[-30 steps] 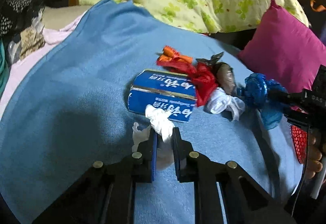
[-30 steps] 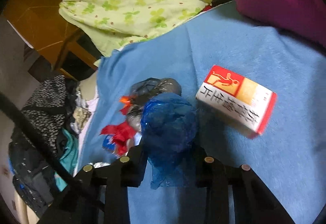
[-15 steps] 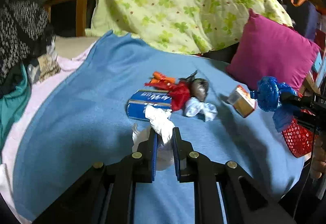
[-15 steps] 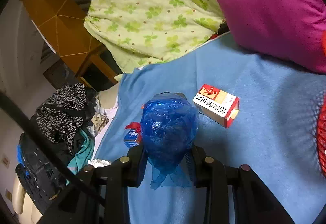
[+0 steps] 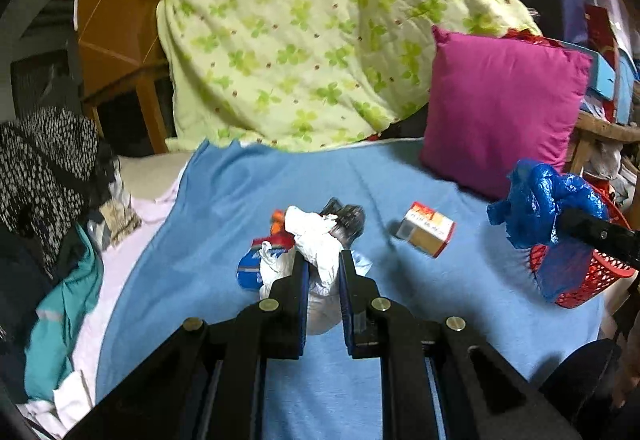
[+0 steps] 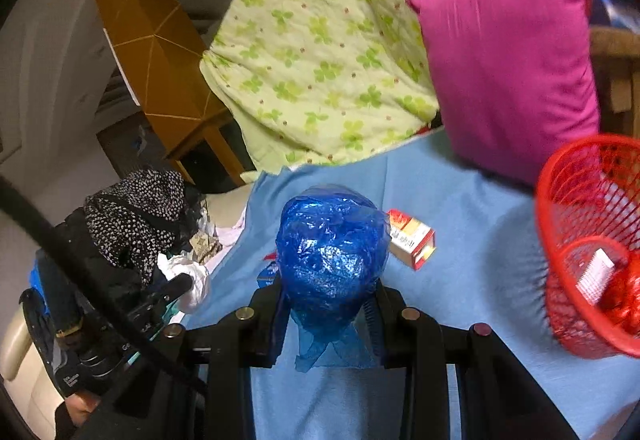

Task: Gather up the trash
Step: 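Carry the blue bag to the red basket with the right gripper while the left holds the tissue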

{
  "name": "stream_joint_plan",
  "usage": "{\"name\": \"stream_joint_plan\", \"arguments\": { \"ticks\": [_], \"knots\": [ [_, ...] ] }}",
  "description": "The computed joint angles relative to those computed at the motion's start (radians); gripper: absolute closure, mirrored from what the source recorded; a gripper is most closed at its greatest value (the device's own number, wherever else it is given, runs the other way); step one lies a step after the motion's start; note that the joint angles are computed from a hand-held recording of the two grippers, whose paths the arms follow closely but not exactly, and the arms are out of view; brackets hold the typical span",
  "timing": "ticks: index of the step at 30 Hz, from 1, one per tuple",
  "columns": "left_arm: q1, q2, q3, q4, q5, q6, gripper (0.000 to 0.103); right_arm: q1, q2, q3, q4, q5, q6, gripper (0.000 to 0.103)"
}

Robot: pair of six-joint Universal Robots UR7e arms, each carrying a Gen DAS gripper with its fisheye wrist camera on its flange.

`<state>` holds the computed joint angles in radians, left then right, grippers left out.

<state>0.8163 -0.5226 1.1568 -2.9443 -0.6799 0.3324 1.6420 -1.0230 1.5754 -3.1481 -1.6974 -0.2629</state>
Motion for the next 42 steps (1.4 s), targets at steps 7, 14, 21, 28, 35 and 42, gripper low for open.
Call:
{"name": "stream_joint_plan", "arguments": {
  "ticks": [7, 14, 21, 28, 35, 42],
  "knots": [
    [-0.058, 0.023, -0.002, -0.099, 0.05, 0.105, 0.088, 0.013, -0.074, 0.074, -0.056, -0.014, -0.028, 0.067],
    [-0.097, 0.035, 0.0, -0.133, 0.064, 0.162, 0.088, 0.005, -0.113, 0.115, -0.091, -0.008, -0.019, 0.067],
    [-0.115, 0.061, -0.034, -0.132, 0.064, 0.198, 0.088, -0.007, -0.151, 0.148, -0.13, 0.005, -0.015, 0.067],
    [-0.132, 0.084, -0.062, -0.121, 0.062, 0.217, 0.088, -0.019, -0.18, 0.178, -0.171, 0.011, -0.009, 0.067],
    [-0.146, 0.107, -0.085, -0.108, 0.051, 0.232, 0.088, -0.029, -0.21, 0.203, -0.21, 0.01, -0.008, 0.067],
    [-0.156, 0.13, -0.115, -0.086, 0.039, 0.237, 0.088, -0.042, -0.239, 0.228, -0.236, 0.015, 0.005, 0.067]
  ]
}}
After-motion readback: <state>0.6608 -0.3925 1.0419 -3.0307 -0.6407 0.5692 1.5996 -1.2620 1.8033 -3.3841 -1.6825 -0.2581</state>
